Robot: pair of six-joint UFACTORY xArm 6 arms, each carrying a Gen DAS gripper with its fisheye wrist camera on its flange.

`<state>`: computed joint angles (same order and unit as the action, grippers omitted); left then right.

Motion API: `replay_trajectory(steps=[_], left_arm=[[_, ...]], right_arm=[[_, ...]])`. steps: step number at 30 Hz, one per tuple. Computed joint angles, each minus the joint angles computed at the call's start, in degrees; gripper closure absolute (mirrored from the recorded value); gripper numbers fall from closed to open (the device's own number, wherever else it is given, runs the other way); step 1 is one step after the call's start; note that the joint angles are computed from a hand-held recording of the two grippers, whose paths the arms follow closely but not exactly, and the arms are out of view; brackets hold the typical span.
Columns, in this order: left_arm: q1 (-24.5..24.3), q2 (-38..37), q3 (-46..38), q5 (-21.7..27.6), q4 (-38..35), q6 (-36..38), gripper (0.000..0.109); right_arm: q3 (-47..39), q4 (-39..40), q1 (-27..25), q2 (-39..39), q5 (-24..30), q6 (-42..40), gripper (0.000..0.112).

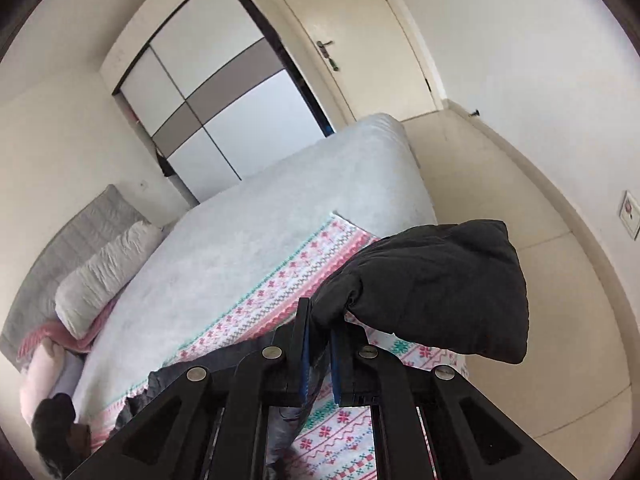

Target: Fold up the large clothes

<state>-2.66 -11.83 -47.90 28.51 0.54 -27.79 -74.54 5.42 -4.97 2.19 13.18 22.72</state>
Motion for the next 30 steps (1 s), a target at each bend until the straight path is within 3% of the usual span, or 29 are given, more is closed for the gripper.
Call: replay_trajectory(steps=[7,16,20,24,25,30], left_arm=[[0.6,-2.4,0.5,-2.7,-3.8,3.6,0.006],[2.1,-3.8,0.8,-4.6,-11.3,8.5,0.007],[3.1,-4.4,1.2,-4.6,-13.5,10.0,0.007],[3.9,-4.5,1.2,-3.7,-15.3,11.3,0.007],[4.0,-4.5,1.1,-3.5,-15.8,11.7,0.007],[4.6,-4.5,1.2,-3.1,-16.3,12.2,0.007]], right_arm=[[-10.9,-14.4,11.4,2.3,3.5,2.5,0.105],[-30.2,-22.8,28.5,16.9,13.7,-4.9,0.105],[-33.8,-20.1,33.8,22.5,19.6,-10.5,0.103],[-46.4,-8.1,36.0,32.9,36.6,-19.5,0.087],[-45.3,-7.4,36.2,32.8,37.4,-19.9,0.083],[-34.5,-6.4,36.4,27.4,30.9,-19.7,0.060]])
